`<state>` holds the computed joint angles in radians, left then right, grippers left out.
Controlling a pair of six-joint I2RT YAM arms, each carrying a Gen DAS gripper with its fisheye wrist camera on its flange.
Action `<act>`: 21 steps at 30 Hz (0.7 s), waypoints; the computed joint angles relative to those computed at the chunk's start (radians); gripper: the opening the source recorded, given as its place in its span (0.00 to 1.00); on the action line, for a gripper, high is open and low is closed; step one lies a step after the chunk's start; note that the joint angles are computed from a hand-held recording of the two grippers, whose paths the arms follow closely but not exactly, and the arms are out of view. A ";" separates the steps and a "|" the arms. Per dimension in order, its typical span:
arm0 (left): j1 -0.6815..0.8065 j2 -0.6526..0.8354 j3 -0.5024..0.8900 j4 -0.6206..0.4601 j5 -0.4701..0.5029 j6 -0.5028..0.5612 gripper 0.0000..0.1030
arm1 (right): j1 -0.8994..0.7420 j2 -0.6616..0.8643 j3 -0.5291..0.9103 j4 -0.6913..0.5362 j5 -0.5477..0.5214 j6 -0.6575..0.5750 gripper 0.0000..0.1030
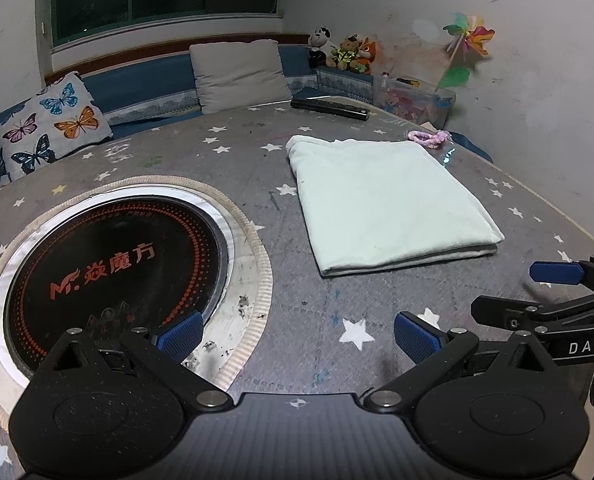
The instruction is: Fold clothes
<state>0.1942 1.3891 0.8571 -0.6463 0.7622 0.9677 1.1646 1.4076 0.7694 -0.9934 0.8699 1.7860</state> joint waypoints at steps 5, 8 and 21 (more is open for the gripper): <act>-0.004 -0.010 -0.008 -0.004 -0.008 0.002 1.00 | -0.004 0.009 0.006 -0.004 -0.007 0.009 1.00; -0.010 -0.016 -0.014 -0.001 -0.014 -0.001 1.00 | -0.004 0.013 0.007 -0.007 -0.010 0.017 1.00; -0.017 -0.029 -0.025 -0.004 -0.029 -0.009 1.00 | -0.013 0.030 0.014 -0.007 -0.028 0.023 1.00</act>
<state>0.1770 1.3601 0.8319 -0.6507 0.7334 0.9591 1.1517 1.4372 0.7831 -1.0007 0.8415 1.8088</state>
